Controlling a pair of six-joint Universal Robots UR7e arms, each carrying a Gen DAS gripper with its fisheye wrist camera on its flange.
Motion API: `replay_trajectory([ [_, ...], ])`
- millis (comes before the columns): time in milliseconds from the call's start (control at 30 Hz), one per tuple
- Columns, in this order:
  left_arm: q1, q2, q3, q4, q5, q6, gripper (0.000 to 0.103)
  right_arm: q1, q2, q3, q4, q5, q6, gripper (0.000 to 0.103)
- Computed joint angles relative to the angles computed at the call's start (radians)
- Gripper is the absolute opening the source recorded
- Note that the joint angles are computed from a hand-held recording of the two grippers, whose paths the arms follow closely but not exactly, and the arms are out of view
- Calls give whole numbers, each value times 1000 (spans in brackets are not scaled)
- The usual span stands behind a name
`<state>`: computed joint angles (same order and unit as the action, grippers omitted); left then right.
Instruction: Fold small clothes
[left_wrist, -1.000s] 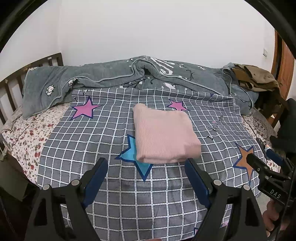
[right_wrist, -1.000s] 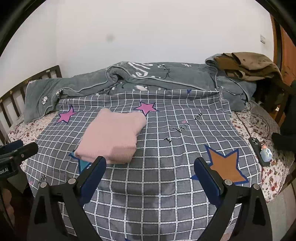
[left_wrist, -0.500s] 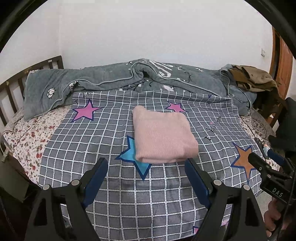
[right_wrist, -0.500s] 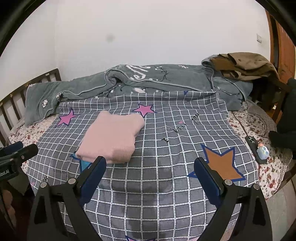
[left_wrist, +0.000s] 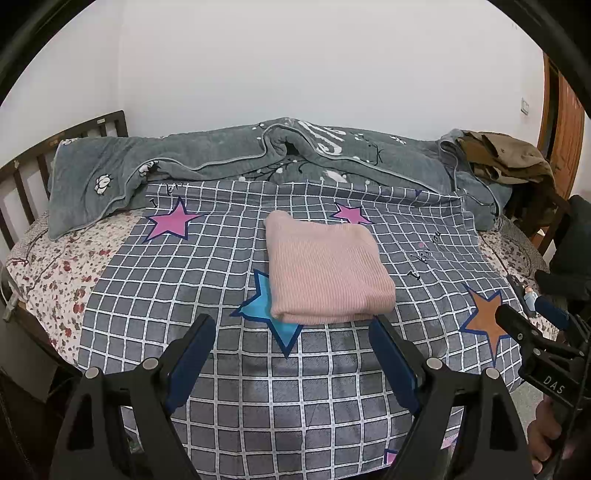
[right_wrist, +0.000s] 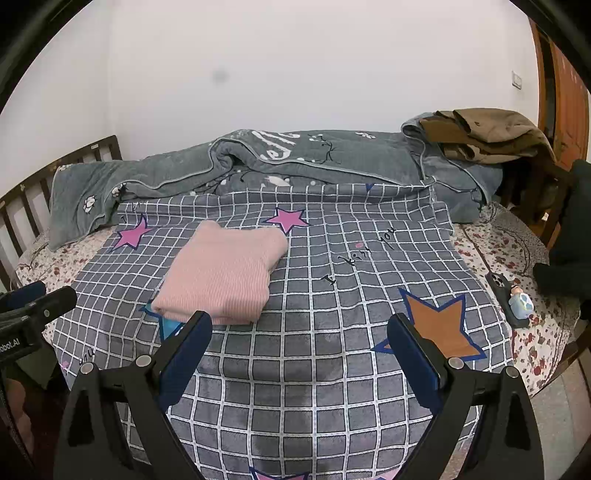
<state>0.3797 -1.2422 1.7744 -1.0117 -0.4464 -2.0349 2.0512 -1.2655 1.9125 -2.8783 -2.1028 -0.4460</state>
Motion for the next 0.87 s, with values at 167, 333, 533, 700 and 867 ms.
replay_trajectory([
  [167,0,-2,1,-1,0,2,84,0,-2,-1,2,1,-4,94],
  [333,-2,2,-2,1,-1,1,84,0,-2,-1,2,1,-3,94],
  [533,-1,3,-3,0,-2,3,84,1,-3,-2,7,0,1,94],
  [700,-1,5,-3,-1,-2,0,84,2,-2,-3,8,-1,0,94],
  [867,-2,4,-3,1,-2,-2,84,4,-1,-4,9,-1,3,94],
])
